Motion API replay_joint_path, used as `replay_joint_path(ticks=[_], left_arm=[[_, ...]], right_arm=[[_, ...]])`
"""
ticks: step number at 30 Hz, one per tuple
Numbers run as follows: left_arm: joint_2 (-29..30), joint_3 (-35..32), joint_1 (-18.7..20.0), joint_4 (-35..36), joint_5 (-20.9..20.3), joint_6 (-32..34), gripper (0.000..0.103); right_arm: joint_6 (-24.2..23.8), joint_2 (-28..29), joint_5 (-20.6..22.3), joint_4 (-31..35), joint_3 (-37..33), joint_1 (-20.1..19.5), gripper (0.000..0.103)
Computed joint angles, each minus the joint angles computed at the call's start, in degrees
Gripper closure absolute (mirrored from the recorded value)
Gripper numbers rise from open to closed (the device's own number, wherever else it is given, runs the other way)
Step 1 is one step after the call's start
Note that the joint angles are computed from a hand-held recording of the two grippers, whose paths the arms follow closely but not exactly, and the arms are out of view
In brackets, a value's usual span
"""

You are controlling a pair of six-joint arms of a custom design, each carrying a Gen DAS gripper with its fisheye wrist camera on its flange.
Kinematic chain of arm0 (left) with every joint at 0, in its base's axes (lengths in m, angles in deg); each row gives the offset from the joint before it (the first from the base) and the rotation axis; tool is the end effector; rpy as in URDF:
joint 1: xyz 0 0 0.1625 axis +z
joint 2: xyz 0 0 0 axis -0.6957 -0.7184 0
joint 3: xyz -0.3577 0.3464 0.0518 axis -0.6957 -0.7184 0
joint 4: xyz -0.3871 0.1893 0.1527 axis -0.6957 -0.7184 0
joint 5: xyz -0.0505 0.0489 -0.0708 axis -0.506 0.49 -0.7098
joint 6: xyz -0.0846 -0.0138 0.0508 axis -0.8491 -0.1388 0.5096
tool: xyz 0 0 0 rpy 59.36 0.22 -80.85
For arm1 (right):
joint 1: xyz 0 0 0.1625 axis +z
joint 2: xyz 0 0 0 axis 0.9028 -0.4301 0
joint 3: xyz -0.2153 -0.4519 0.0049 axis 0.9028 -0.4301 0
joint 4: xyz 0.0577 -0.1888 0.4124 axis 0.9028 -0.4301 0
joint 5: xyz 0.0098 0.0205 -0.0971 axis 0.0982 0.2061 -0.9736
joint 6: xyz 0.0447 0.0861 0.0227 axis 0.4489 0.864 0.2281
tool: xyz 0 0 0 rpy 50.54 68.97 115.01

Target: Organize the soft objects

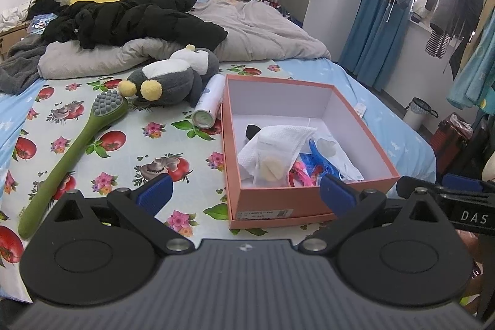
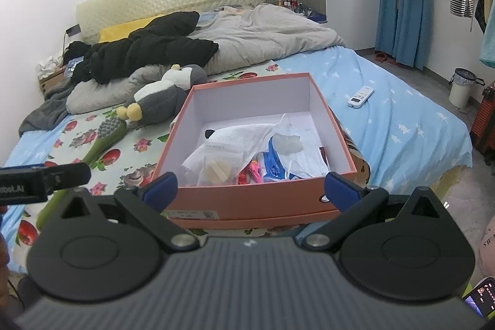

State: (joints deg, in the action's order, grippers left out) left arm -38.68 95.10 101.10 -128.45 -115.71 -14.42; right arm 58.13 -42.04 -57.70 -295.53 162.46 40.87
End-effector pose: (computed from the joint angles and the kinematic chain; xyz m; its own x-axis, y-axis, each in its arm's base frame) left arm -0.3167 -0.7974 0.2190 -0.6563 0.6069 -0.4483 0.7517 0.5777 -0.3183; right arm 0.2441 -0.6947 0.2444 -0.7002 0.5040 0.5057 -0.2837 0.4535 -0.8449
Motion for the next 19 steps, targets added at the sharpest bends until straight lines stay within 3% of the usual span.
replay_joint_path(ticks=[19], left_arm=[[-0.06, 0.03, -0.15, 0.64, -0.26, 0.43, 0.0]], right_arm=[[-0.46, -0.06, 0.27, 0.9, -0.03, 0.06, 0.0]])
